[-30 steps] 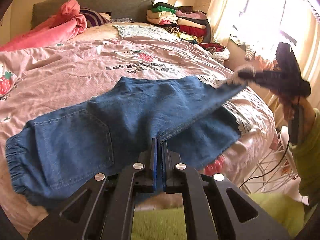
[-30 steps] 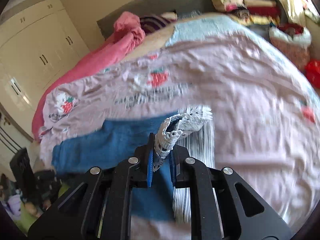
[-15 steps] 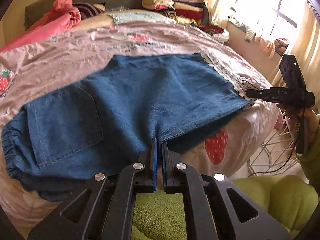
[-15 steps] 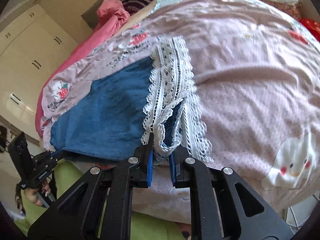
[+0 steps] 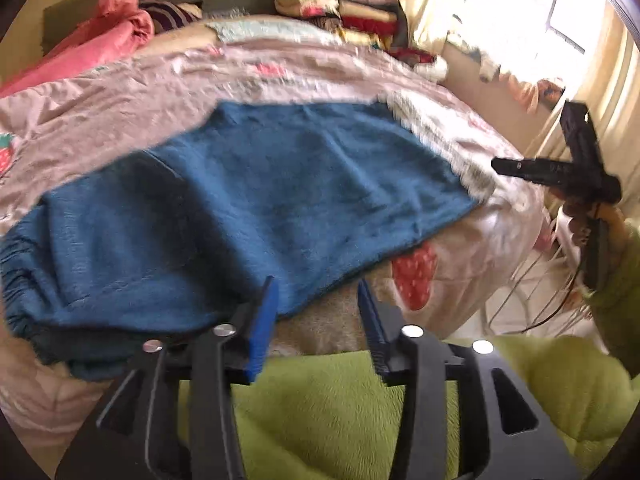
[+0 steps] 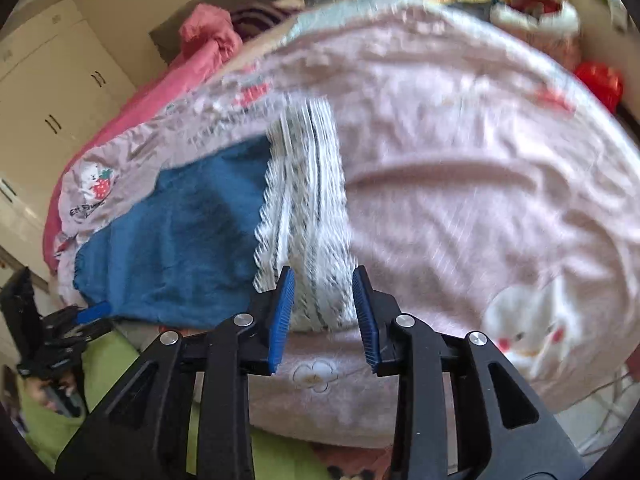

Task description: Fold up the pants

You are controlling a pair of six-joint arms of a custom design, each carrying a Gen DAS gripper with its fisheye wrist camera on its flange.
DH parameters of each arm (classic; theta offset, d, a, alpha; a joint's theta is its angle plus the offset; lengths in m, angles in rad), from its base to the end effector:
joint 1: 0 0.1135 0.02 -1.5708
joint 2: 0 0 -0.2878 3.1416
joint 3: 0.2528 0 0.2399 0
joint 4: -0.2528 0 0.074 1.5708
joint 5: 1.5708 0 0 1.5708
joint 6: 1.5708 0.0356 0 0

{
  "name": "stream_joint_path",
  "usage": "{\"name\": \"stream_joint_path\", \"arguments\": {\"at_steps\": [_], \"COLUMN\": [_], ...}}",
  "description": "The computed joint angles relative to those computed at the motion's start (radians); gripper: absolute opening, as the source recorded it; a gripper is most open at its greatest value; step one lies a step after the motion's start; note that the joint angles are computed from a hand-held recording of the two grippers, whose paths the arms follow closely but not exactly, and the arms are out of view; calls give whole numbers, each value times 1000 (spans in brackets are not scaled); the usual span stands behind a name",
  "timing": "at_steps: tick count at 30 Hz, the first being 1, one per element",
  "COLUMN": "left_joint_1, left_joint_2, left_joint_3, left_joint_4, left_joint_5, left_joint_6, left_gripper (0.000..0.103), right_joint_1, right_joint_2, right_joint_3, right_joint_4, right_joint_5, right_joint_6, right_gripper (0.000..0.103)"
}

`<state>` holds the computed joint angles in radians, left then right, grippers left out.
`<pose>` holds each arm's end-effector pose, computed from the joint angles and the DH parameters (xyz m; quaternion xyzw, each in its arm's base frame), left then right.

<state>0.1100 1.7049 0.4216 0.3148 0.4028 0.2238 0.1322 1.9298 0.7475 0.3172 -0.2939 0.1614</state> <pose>0.2424 0.0127 0.1050 0.1125 0.9308 -0.1401 0.3183 0.3304 0.0543 0.1085 -0.0370 0.9289 0.1859 0.3181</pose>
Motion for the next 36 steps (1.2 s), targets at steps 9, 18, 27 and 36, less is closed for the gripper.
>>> {"name": "stream_joint_path", "arguments": {"at_steps": [9,18,27,36], "left_joint_1": [448,483,473,577], "left_joint_2": [-31,153,190,131], "left_joint_3": [28,140,130,80], "left_joint_4": [-55,-21,71,68], "left_joint_5": [135,107,51,14], "left_joint_6": [-86,-217,-193,-101], "left_gripper": [66,77,21,18], "right_joint_1": [210,256,252,234], "right_joint_2": [74,187,251,245], "right_joint_3": [109,239,271,245], "right_joint_4": [-6,-94,-129,-121], "right_joint_5": [70,88,97,72], "right_joint_6": [-178,-223,-215,-205], "right_gripper": [47,55,60,60]}}
